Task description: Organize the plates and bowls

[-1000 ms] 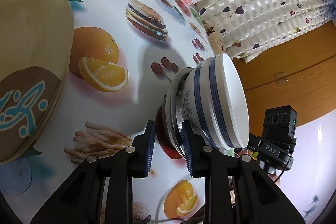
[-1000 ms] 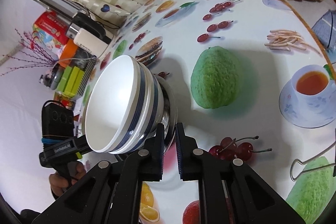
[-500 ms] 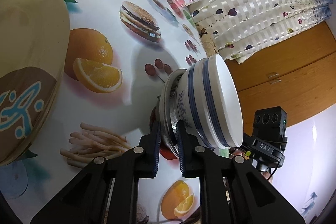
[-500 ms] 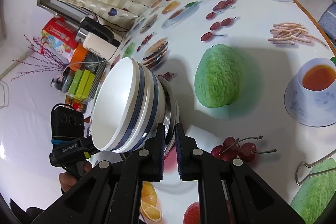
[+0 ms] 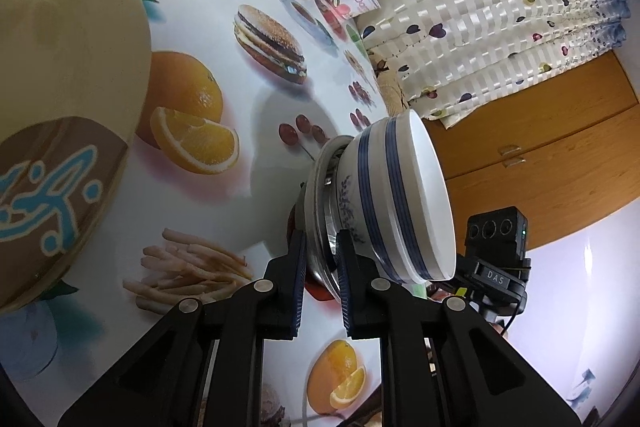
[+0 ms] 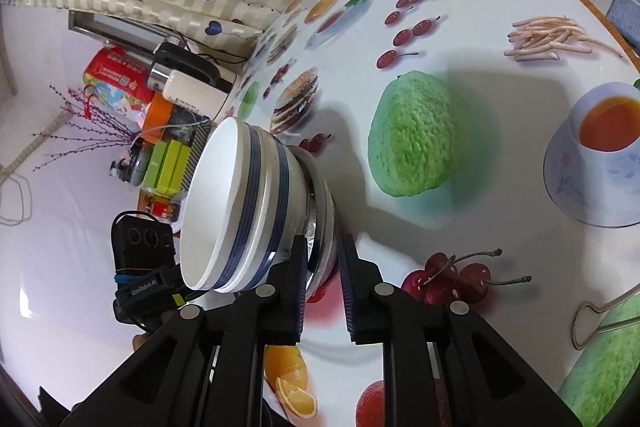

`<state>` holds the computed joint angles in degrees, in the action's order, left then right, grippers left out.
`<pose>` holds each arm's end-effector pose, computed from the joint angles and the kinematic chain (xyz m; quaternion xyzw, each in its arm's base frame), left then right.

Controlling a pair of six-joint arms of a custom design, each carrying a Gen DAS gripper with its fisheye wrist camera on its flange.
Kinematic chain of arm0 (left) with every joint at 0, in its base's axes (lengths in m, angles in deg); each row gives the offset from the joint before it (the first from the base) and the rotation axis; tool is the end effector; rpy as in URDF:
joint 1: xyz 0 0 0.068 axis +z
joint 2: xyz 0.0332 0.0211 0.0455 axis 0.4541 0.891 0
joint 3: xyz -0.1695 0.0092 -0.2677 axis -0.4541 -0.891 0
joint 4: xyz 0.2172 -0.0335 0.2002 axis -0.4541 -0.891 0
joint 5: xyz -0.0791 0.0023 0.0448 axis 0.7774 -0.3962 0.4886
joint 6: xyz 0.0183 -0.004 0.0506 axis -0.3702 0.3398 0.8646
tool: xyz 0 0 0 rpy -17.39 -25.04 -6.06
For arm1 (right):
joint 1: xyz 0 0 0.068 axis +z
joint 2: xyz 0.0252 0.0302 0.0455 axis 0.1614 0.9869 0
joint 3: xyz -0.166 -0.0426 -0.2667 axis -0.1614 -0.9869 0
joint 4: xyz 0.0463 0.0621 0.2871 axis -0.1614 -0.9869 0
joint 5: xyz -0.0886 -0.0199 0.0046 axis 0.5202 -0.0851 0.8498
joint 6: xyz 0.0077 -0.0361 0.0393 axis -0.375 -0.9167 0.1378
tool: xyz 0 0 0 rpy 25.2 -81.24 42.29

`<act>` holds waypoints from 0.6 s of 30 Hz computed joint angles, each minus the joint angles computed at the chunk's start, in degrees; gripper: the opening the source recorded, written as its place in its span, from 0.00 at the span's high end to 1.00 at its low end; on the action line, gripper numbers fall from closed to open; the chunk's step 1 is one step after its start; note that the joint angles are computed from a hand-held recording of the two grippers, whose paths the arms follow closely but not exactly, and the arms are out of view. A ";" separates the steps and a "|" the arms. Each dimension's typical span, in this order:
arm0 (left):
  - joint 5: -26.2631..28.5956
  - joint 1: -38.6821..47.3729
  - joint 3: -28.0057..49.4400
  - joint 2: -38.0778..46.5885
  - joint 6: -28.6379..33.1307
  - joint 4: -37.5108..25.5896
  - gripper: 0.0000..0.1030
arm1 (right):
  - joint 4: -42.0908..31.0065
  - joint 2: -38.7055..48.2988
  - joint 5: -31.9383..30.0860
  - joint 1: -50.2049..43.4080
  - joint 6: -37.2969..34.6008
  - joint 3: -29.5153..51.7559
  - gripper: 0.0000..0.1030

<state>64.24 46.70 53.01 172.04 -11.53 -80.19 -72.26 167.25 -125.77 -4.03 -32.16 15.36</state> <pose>0.2234 0.0484 0.0282 -0.0517 0.8770 -0.4401 0.1858 0.2413 -0.0289 0.0446 0.0125 0.8976 0.4037 0.1768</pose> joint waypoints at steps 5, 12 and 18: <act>0.57 0.65 0.20 0.65 1.39 -0.57 0.85 | -0.23 0.19 -0.55 -0.42 -1.22 0.20 0.91; 1.34 1.05 -0.32 0.62 1.45 0.76 0.86 | -0.37 0.34 -1.57 -0.13 -1.16 0.32 0.91; 1.12 1.05 -0.46 0.69 1.48 0.97 0.86 | -0.94 1.38 -2.54 -0.15 -0.63 1.17 0.88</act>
